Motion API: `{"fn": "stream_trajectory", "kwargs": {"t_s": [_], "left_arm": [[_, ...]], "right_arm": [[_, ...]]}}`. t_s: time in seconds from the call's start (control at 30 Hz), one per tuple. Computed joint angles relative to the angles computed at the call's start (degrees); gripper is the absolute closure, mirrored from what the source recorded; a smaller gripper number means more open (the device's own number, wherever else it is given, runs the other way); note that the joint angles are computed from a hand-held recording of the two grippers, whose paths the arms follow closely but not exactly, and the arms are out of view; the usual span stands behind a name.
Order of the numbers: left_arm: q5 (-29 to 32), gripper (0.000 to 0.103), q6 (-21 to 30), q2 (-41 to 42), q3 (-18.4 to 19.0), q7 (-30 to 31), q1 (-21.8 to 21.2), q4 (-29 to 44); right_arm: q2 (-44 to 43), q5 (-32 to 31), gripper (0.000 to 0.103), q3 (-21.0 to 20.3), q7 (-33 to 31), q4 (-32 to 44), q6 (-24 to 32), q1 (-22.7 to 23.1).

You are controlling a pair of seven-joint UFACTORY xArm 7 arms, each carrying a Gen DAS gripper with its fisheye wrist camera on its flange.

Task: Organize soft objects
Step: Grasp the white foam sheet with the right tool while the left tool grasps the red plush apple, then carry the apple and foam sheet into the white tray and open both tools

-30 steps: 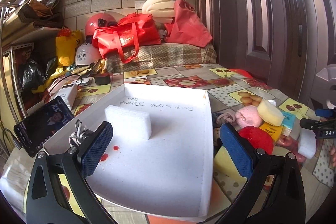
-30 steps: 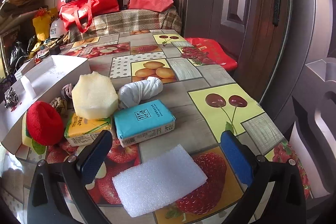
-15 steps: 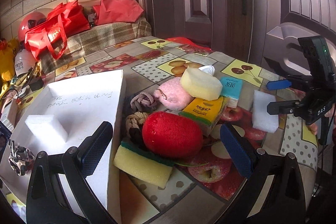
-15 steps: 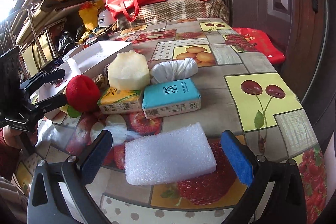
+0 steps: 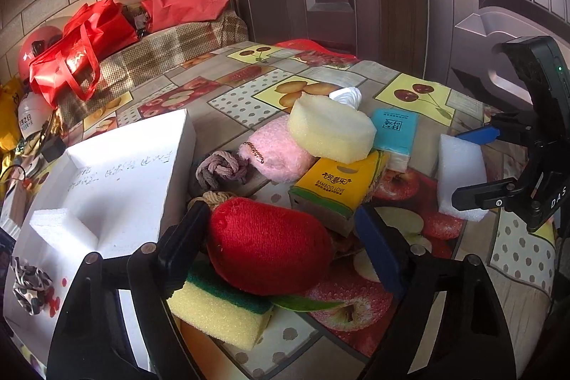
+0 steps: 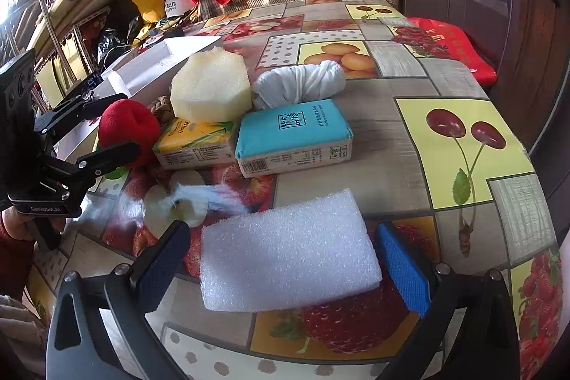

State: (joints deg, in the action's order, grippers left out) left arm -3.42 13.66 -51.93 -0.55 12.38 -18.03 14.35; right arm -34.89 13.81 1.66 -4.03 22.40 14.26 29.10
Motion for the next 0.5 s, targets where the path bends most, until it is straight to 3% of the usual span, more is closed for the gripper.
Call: {"fn": "stream_trajectory", "kwargs": {"t_s": [0.07, 0.13, 0.37, 0.43, 0.5], "left_arm": [[-0.1, 0.04, 0.2, 0.3, 0.1, -0.2, 0.2, 0.2], [-0.4, 0.042, 0.0, 0.0, 1.0, 0.1, -0.3, 0.0], [-0.9, 0.045, -2.1, -2.3, 1.1, 0.3, -0.5, -1.6], [-0.6, 0.045, -3.3, -3.3, 0.6, 0.0, -0.3, -2.3], [-0.2, 0.045, -4.7, -4.8, 0.3, -0.2, -0.2, -3.3]], "right_arm": [[0.2, -1.0, 0.0, 1.0, 0.0, 0.3, 0.5, -0.6], [0.6, -2.5, 0.0, 2.4, 0.2, 0.8, 1.3, -1.5], [2.3, -8.6, 0.0, 7.5, 4.0, 2.3, 2.9, -6.3], [2.0, -8.6, 0.011, 6.5, 4.0, 1.7, 1.8, -5.7], [1.4, -8.5, 0.012, 5.8, 4.1, 1.1, 0.9, -5.1]]}}
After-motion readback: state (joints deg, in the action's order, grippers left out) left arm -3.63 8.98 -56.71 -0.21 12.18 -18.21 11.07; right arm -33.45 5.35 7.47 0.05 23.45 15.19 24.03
